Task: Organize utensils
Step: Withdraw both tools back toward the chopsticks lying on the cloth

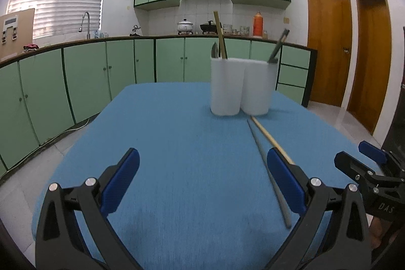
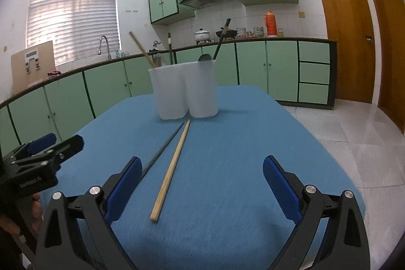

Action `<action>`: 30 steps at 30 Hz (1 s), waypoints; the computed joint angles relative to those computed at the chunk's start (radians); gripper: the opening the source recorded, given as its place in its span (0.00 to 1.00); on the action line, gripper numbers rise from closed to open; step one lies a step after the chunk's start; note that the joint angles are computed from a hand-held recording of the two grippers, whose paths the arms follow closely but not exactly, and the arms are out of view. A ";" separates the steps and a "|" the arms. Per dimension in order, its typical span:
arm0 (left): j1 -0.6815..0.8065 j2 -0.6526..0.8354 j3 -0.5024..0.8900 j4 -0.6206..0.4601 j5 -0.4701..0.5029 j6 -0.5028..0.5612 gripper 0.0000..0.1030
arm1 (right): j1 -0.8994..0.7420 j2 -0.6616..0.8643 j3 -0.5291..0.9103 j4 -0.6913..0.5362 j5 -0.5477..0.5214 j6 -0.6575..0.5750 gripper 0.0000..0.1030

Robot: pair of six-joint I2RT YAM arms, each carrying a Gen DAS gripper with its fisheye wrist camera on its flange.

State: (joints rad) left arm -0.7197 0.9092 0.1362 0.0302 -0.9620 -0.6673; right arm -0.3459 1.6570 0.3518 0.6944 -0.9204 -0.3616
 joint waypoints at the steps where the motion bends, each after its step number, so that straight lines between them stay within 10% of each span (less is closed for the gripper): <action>1: -0.019 0.019 -0.007 0.004 -0.017 -0.022 0.95 | 0.001 0.007 -0.013 0.027 0.001 -0.005 0.91; 19: -0.109 0.051 -0.055 -0.076 -0.087 -0.218 0.95 | 0.078 0.274 -0.184 0.582 0.070 0.027 0.32; 30: -0.119 0.121 -0.054 -0.025 -0.078 -0.241 0.95 | 0.135 0.420 -0.233 0.833 0.130 0.034 0.15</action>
